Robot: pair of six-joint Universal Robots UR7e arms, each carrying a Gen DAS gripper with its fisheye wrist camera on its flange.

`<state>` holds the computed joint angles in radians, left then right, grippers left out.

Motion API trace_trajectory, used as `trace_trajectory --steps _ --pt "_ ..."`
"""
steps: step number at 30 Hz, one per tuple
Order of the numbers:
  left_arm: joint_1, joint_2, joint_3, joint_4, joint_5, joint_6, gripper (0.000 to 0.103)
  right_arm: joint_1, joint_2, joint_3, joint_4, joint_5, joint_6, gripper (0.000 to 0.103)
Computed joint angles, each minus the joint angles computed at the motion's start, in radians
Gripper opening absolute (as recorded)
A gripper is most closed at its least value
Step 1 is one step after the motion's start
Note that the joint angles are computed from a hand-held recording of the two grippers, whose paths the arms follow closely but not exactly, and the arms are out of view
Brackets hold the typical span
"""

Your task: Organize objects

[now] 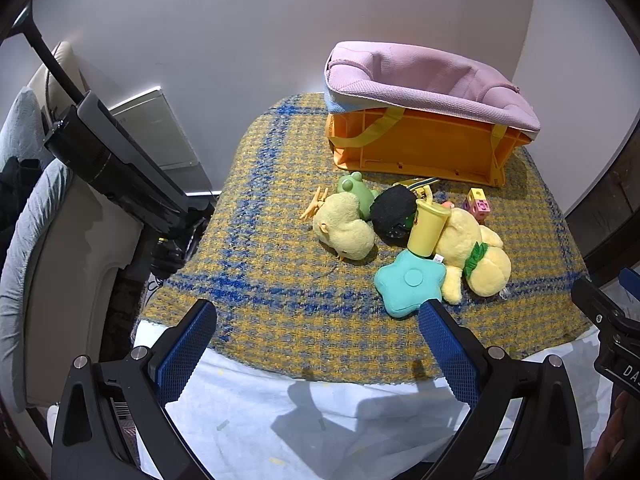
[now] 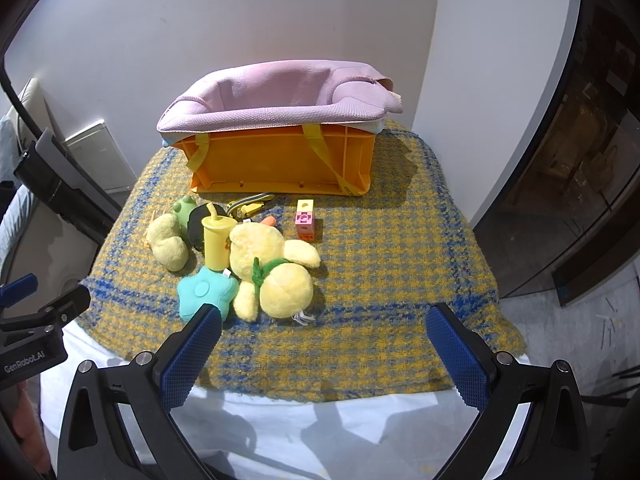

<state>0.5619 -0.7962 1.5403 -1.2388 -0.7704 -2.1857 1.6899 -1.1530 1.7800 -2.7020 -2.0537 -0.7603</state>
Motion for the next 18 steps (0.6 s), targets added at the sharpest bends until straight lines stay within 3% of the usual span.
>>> trace_trajectory --steps 18 --pt "-0.002 -0.004 0.01 -0.004 0.003 -0.003 0.103 0.001 0.0 0.004 -0.008 -0.001 0.005 0.102"
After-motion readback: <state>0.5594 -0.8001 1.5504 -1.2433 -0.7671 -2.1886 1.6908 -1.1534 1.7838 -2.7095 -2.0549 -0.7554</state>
